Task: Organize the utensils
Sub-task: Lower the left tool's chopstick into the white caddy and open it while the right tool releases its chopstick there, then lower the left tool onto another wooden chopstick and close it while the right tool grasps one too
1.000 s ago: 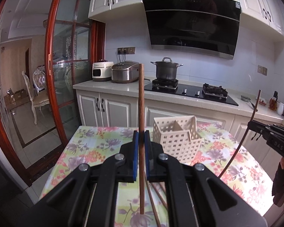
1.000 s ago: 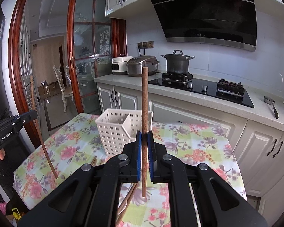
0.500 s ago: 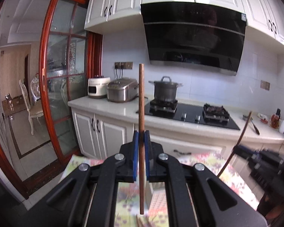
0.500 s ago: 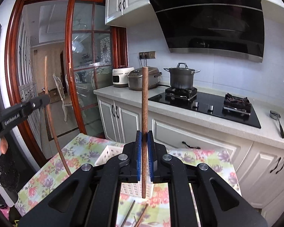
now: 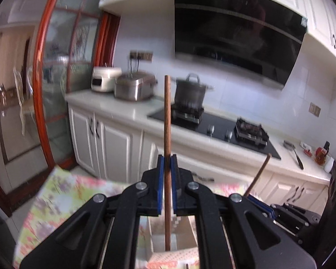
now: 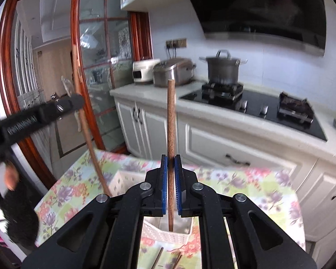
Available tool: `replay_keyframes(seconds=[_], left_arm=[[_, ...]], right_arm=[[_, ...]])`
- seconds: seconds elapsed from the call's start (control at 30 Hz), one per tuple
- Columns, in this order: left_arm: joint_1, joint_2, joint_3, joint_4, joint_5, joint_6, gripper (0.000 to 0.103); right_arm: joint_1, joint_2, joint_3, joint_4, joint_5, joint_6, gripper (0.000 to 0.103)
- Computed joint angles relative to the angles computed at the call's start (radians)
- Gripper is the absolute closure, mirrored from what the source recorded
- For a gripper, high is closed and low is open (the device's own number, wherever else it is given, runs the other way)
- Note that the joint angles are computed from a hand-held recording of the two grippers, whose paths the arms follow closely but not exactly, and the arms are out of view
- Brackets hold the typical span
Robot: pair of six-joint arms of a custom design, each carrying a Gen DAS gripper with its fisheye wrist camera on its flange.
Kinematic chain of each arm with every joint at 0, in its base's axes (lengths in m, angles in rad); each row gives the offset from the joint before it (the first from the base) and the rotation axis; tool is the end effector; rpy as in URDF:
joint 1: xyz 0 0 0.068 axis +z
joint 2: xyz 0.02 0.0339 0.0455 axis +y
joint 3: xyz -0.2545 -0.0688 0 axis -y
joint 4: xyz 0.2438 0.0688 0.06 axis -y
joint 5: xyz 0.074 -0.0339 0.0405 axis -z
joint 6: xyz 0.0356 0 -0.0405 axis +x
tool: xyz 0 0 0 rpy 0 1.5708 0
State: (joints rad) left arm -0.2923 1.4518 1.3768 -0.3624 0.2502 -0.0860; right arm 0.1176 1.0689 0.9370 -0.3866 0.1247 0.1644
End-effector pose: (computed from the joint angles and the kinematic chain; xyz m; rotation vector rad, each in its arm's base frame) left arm 0.3189 -0.1052 0.3618 0.3690 1.9940 -0.4915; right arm 0.2409 0.0240 0.3098 0.1243 2.0814 0.0413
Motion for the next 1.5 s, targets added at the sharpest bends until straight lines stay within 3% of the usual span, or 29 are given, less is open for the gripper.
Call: replay_keyframes(seconds=[0.33, 0.37, 0.4, 0.47, 0.53, 0.67, 0.73, 0.93, 1.1, 1.23, 1.4, 1.5], left_arm=[[-0.011, 0.071, -0.159, 0.094, -0.044, 0.059, 0.096], [-0.006, 0.059, -0.175, 0.107, -0.048, 0.061, 0.096], [-0.002, 0.045, -0.189, 0.115, -0.052, 0.067, 0.094], [0.012, 0.008, -0.212, 0.122, -0.058, 0.084, 0.087], [0.025, -0.041, -0.246, 0.138, -0.074, 0.103, 0.071], [0.037, -0.144, -0.303, 0.151, -0.128, 0.144, 0.052], [0.039, -0.199, -0.336, 0.154, -0.154, 0.169, 0.032], [0.067, -0.401, -0.462, 0.145, -0.191, 0.232, 0.008], [0.107, -0.598, -0.624, 0.179, -0.186, 0.257, 0.004], [0.174, -0.691, -0.704, 0.125, -0.127, 0.249, 0.004], [0.238, -0.736, -0.789, 0.073, -0.077, 0.256, 0.004], [0.249, -0.769, -0.857, 0.075, -0.072, 0.271, 0.004]], right_arm=[[-0.015, 0.086, -0.047, 0.049, -0.026, 0.024, 0.091], [-0.018, 0.081, -0.05, 0.051, -0.024, 0.025, 0.085], [-0.025, 0.072, -0.053, 0.052, -0.029, 0.024, 0.073], [-0.041, 0.041, -0.065, 0.054, -0.038, 0.029, 0.059], [-0.051, 0.014, -0.064, 0.036, -0.042, 0.028, 0.06], [-0.057, -0.065, -0.074, -0.006, -0.033, 0.016, 0.06], [-0.06, -0.113, -0.084, -0.03, -0.026, 0.009, 0.06], [-0.036, -0.315, -0.158, -0.116, 0.02, 0.001, 0.054], [0.089, -0.535, -0.265, -0.218, 0.155, 0.026, 0.045], [0.243, -0.686, -0.344, -0.314, 0.308, 0.098, 0.042], [0.508, -0.828, -0.417, -0.482, 0.538, 0.298, 0.042], [0.74, -0.837, -0.441, -0.615, 0.723, 0.514, 0.042]])
